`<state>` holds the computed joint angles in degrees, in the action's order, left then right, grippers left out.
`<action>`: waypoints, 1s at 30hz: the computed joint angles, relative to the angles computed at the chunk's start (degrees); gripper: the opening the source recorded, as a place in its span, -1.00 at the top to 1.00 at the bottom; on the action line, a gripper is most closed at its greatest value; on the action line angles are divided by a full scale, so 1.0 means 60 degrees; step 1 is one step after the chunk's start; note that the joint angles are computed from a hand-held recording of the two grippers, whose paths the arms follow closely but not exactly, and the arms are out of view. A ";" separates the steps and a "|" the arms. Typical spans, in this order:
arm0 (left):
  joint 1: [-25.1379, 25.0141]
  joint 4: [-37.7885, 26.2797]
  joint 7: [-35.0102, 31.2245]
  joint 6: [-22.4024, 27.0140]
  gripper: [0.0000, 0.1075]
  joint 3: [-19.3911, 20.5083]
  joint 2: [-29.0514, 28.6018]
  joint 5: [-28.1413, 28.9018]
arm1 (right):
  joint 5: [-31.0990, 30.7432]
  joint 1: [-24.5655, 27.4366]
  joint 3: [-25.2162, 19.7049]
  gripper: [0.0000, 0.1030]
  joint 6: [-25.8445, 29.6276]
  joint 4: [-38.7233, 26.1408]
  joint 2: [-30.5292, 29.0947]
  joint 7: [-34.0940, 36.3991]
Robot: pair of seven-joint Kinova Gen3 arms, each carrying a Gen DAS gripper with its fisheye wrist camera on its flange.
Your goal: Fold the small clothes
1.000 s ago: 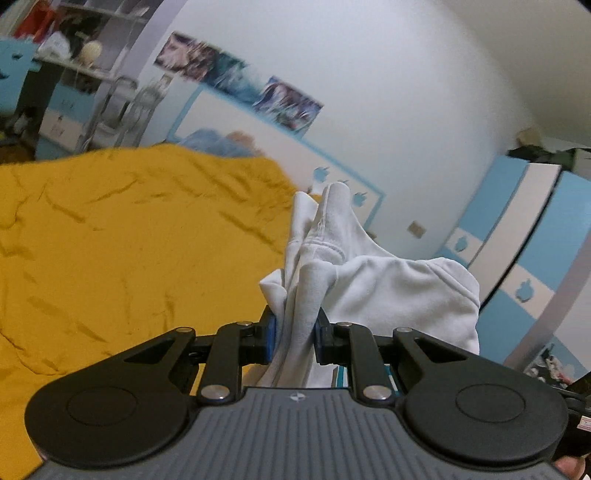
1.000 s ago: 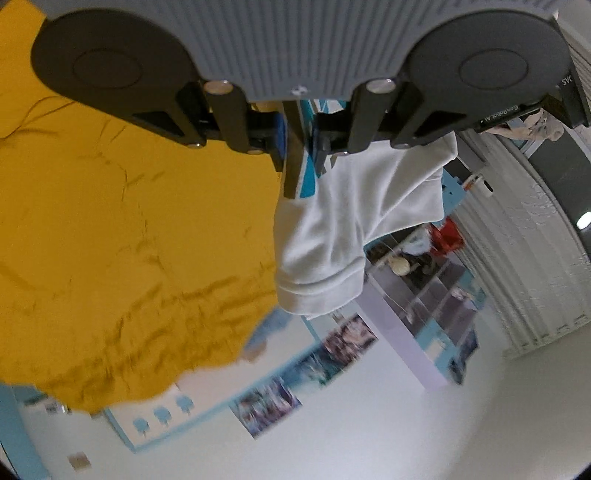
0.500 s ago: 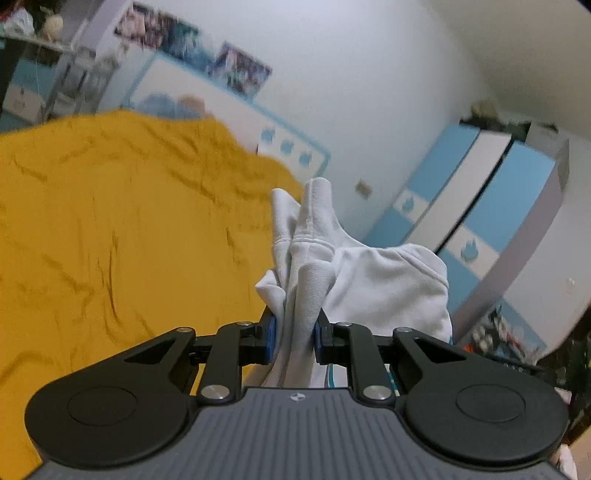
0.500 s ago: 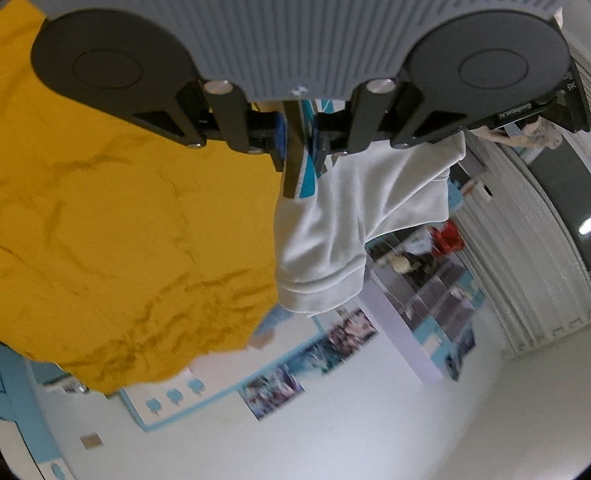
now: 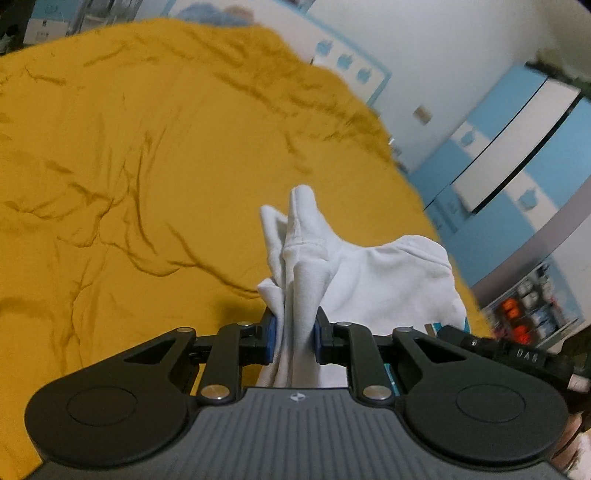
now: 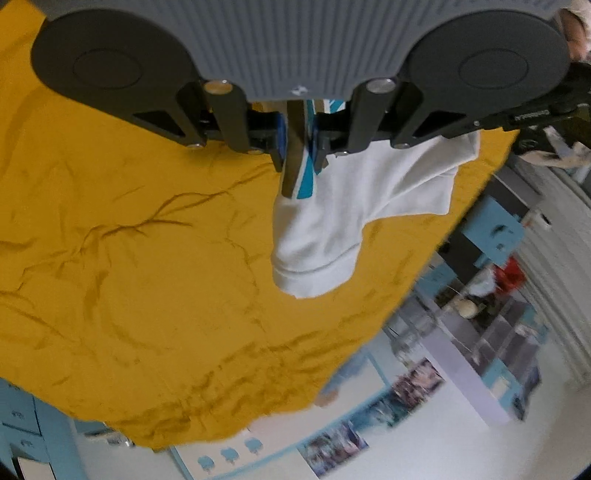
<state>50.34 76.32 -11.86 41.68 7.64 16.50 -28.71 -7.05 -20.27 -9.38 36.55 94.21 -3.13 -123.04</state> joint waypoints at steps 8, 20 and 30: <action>-0.1235 0.0214 -0.1821 -0.0167 0.56 0.0283 0.0681 0.2340 | -0.0295 0.0065 0.0298 0.84 0.0497 -0.0573 0.1825 0.0107; -0.0922 -0.0311 -0.1922 0.1443 0.39 0.0098 0.0524 0.1693 | 0.0499 0.0047 0.0168 0.79 0.0638 -0.0571 0.1717 -0.0806; 0.0603 -0.1690 -0.1036 0.4356 0.45 0.0093 0.0245 -0.0351 | 0.1736 -0.0410 0.0015 0.73 0.1849 -0.0520 0.0237 -0.0765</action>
<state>53.95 66.18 -18.07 67.82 8.20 17.97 -30.82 3.36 -22.72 -9.30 47.64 91.09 -1.71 -127.63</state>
